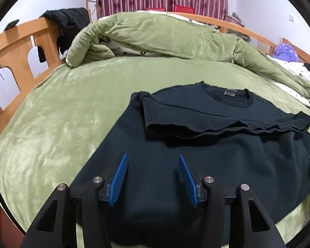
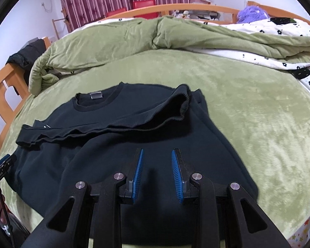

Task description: Fold small clothes

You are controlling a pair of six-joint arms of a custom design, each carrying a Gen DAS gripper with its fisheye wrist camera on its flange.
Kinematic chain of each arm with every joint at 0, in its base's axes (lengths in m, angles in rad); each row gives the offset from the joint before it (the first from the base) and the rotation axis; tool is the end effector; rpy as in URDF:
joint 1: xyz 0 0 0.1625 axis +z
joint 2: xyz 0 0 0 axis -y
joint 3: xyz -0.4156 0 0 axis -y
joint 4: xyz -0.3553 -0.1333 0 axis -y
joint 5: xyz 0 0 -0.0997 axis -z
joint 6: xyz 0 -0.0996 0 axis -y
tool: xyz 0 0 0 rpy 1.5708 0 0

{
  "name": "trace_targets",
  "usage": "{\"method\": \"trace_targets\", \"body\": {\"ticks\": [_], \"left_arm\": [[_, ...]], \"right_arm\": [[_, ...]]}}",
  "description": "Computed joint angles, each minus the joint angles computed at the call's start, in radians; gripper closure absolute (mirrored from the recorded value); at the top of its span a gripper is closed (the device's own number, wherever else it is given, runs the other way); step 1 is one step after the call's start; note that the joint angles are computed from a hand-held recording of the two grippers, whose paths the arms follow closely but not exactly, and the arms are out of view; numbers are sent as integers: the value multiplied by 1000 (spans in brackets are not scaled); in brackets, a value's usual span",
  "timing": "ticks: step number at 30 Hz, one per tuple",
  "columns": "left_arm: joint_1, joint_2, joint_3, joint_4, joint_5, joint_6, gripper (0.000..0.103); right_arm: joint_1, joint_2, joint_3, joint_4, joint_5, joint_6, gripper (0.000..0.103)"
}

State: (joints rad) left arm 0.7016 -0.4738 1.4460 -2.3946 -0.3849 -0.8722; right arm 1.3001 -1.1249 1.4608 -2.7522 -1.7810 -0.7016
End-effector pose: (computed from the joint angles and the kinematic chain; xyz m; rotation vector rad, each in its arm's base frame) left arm -0.3609 -0.6003 0.0069 0.1014 2.0864 -0.9752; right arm -0.0664 -0.6600 0.4303 0.4081 -2.4060 0.8494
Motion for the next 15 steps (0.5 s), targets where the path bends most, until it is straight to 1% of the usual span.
{"method": "trace_targets", "body": {"ticks": [4, 9, 12, 15], "left_arm": [[33, 27, -57, 38, -24, 5, 54], [59, 69, -137, 92, -15, 48, 54], [71, 91, -181, 95, -8, 82, 54], [85, 106, -220, 69, -8, 126, 54]], "right_arm": [[6, 59, -63, 38, -46, 15, 75], [17, 130, -137, 60, -113, 23, 75], [20, 152, -170, 73, -114, 29, 75], [26, 176, -216, 101, -110, 37, 75]]}}
